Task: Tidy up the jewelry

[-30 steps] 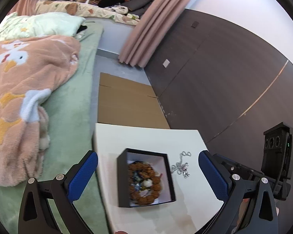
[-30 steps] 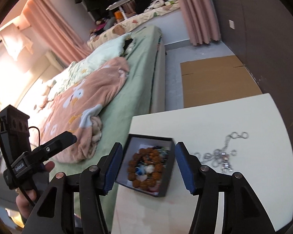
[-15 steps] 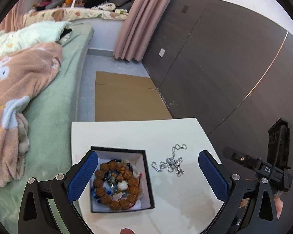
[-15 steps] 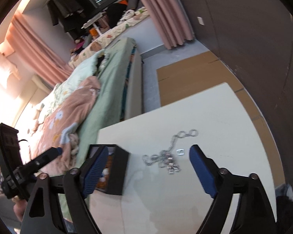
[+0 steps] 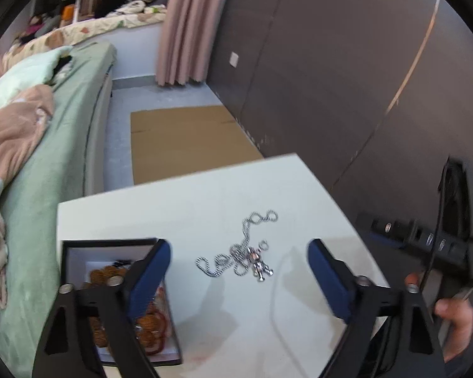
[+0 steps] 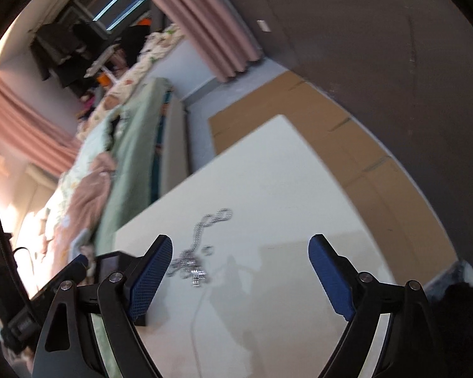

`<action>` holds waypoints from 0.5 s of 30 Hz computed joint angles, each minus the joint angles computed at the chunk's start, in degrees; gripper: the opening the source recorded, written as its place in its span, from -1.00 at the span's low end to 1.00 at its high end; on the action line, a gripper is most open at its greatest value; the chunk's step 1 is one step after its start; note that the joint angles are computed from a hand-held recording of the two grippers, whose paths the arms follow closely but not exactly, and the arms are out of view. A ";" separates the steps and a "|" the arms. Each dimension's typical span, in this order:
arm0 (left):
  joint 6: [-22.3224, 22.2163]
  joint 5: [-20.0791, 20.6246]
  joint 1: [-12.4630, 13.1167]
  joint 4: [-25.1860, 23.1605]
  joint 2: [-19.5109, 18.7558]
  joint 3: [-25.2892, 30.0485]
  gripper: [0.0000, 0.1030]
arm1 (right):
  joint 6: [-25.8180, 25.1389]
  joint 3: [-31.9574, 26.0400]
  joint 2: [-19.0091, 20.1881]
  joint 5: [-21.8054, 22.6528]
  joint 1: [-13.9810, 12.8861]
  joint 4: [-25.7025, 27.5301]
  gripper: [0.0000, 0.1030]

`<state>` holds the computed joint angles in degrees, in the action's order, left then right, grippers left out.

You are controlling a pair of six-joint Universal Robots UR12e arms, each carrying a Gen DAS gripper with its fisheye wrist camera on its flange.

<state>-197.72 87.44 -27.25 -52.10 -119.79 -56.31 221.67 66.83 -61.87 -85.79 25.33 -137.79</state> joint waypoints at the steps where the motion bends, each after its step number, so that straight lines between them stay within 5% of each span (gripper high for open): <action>1: 0.34 0.33 -0.27 -0.78 -0.41 0.47 0.50 | 0.71 0.49 -0.21 0.60 -0.26 -0.50 0.72; 9: 1.76 4.27 -2.07 -4.29 -3.47 3.84 0.38 | 0.97 2.20 -1.12 3.21 -1.38 0.18 0.72; 15: 3.25 8.14 -3.11 -9.46 -6.07 7.23 0.37 | 2.18 3.19 -2.00 0.92 -1.61 1.45 0.71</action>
<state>-194.46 95.57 -30.37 -61.56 -125.86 -49.08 223.86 70.02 -63.87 -84.88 23.72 -136.34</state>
